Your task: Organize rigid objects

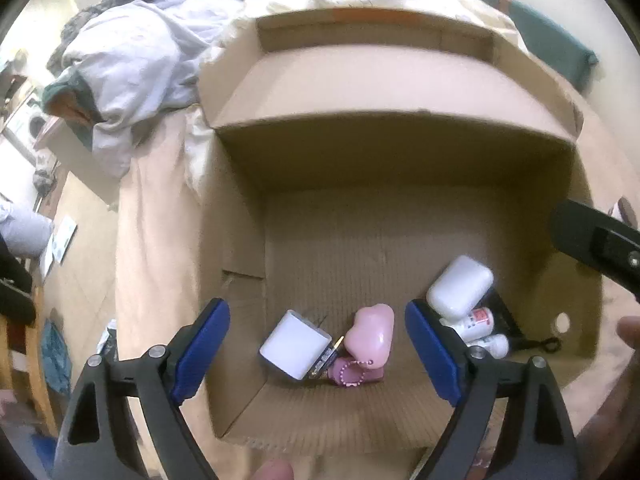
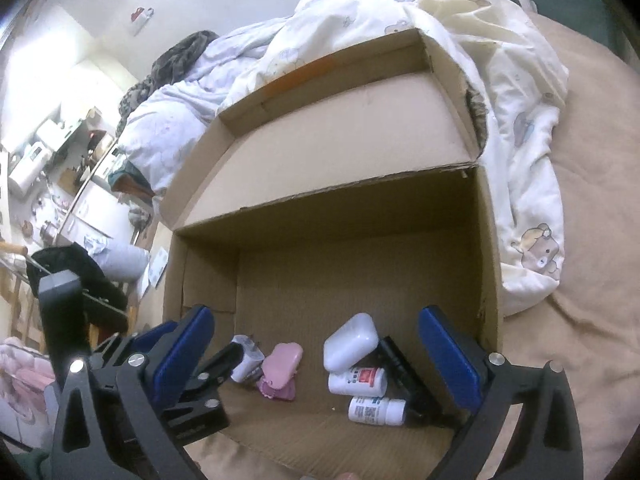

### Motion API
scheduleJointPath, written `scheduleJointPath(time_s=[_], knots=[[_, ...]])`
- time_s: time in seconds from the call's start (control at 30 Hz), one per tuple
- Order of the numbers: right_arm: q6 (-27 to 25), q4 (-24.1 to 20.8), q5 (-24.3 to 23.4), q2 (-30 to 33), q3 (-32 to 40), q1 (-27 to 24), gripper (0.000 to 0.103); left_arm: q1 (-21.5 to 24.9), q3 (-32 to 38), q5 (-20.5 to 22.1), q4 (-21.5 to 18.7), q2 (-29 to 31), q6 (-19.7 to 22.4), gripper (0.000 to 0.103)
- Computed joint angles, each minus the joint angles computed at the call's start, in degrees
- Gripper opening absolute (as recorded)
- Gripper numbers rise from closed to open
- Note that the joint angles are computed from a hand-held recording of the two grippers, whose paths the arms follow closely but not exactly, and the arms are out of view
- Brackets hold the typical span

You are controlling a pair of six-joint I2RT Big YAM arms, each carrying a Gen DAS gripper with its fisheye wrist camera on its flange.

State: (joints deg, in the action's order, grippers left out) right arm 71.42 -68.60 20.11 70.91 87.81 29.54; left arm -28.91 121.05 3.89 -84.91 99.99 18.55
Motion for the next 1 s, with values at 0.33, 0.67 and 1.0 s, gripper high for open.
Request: scheduleJointPath(time_s=[0.33,0.67,1.0], knots=[[2.42,-2.08,3.97,-0.08,1.64,2.83,0.103,2.58,4.93,2.81,-5.7,-0.27,-0.78,0.09],[8.25,-4.88,7.68,-2.29,2.5,9.11,0.103,6.37,2.32,5.62,-9.43,-5.19,2.31,0.09],[17.84,-8.77,8.36,-5.08,-0.57,14.99,0.103,9.98,-5.86,7.84,-3.93,-10.49,3.69,0.091]])
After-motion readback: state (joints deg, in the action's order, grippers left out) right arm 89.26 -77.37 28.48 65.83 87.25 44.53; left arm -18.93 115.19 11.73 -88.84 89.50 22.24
